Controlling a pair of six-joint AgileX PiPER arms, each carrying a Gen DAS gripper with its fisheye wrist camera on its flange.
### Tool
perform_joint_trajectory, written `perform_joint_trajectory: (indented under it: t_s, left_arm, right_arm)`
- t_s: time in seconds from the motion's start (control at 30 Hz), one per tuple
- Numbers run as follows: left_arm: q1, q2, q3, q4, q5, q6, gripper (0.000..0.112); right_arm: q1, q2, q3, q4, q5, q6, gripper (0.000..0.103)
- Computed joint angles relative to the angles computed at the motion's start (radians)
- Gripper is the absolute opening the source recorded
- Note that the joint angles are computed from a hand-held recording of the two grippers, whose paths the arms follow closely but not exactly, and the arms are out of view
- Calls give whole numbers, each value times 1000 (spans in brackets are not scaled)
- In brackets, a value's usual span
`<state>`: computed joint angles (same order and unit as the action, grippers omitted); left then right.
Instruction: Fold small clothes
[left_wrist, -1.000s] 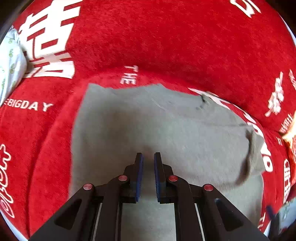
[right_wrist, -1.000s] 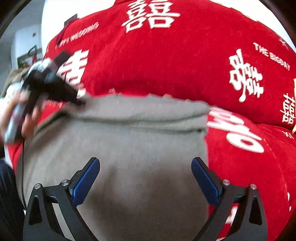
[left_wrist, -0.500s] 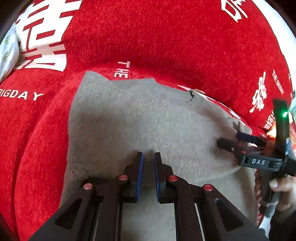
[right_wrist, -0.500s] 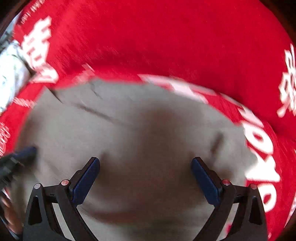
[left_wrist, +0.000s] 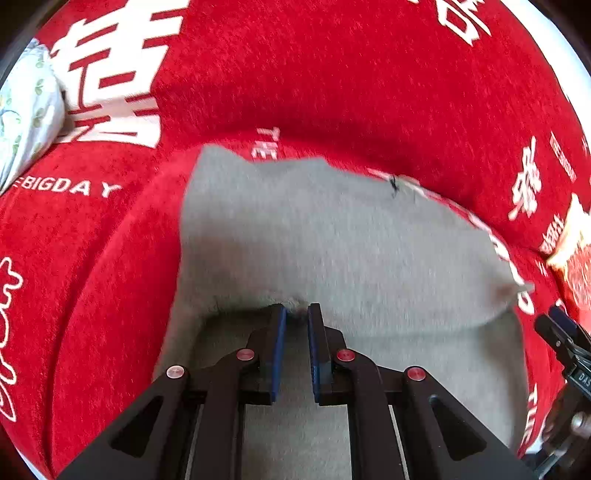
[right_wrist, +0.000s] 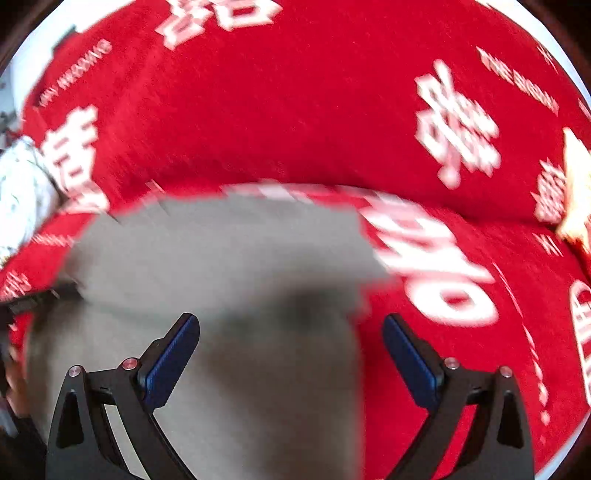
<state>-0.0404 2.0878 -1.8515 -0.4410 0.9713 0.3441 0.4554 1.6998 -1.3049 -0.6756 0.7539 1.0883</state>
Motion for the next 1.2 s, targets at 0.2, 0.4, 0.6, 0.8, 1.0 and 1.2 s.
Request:
perform_joint_trajectory:
  t_s: [0.2,0.4,0.6,0.8,1.0,1.2]
  left_arm:
    - [3,64,-109,45,55,-31,13]
    - [32,25,-11,4,7,73,13]
    - [10,-80,141,4,-78,118,13]
    - [-26,-195,355,49,-219,180,15]
    - [-12,-355,603,243,-448,206,83]
    - [163,-459,650,-46,-258,352,97]
  right_arm:
    - [-27,331,-411,115,152,-232,100]
    - [-24,202,-149,89,54,-49,100]
    - [66,116,-36,34,1,53,100]
    - [110,146,-17,44,30,52,102]
    - [132,-32,232,-31,-22,137,102]
    - [297,-163,309,-94,102,308,102]
